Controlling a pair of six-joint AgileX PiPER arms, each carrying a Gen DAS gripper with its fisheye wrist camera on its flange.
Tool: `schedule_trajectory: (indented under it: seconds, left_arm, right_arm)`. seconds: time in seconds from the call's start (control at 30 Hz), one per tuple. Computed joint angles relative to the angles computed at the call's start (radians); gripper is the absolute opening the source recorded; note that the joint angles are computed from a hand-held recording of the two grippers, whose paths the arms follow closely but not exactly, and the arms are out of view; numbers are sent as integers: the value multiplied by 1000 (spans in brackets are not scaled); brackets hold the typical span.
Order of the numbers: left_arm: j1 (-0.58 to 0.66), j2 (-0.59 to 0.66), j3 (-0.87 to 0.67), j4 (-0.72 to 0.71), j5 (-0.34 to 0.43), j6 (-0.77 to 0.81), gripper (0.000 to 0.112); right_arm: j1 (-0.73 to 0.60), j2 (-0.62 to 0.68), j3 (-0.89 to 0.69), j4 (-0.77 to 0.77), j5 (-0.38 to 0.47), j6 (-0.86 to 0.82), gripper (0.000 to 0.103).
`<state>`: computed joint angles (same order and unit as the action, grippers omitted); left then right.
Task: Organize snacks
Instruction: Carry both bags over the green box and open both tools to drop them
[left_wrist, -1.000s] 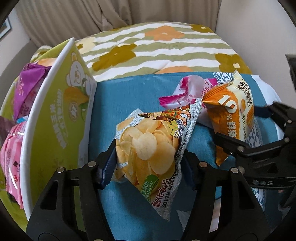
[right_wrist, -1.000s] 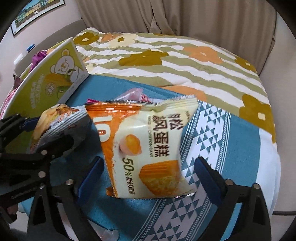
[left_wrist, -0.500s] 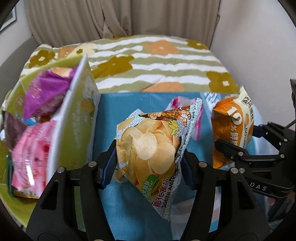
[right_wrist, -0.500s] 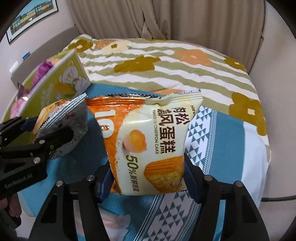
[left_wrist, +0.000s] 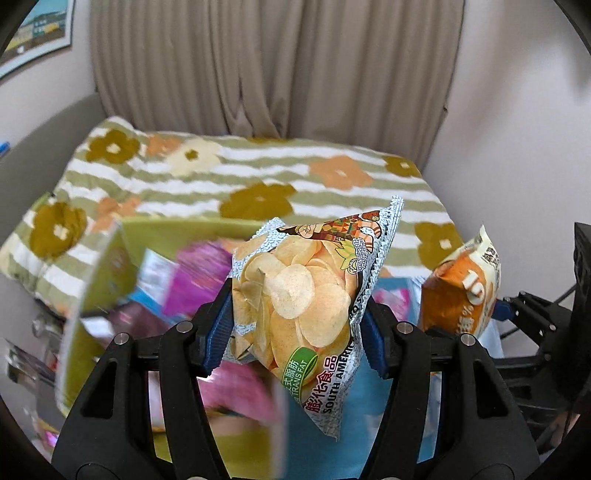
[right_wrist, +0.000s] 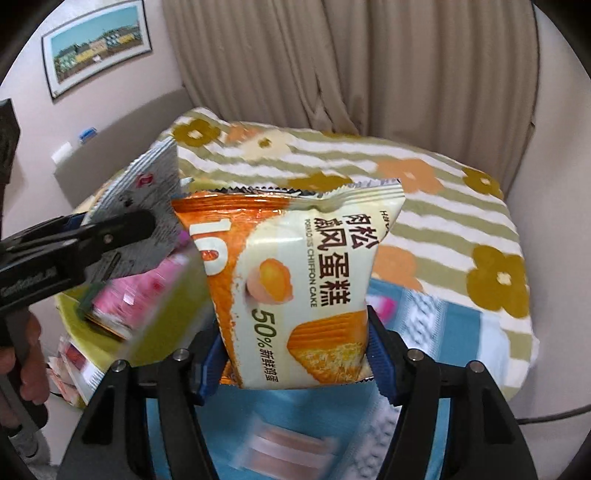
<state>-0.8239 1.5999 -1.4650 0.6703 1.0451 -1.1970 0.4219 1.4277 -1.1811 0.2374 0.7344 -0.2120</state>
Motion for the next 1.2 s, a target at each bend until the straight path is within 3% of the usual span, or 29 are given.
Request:
schedule_trajectory:
  seconds: [0.23,0.53,0.6,0.63,0.73,0.9,1.2]
  left_arm:
    - [234,-143,76,-108,-52,260,57]
    - [577,-124,121,-390,-203,711,59]
    - [620,-110,129,-414,-230,749,79]
    - [638,-108,135,-436,-243,773,102]
    - [699,-136,184,-549,-301,900,103]
    - [751,-200,265,-648,-298,1011,103]
    - [768,-286,319,-619,-270,1060,103]
  right_arm:
    - [214,140,-228,-114,15,257,62]
    - [378,384,-535,-261,91,501,62]
    - [395,422,-580,-280,111,544,62]
    - [400,436,-595,-285,118,560,62]
    - [421,464,-626,-311,142,613,62]
    - [451,477,-642,-339,178,674,62]
    - [482,528,-757,-352,284,716,62]
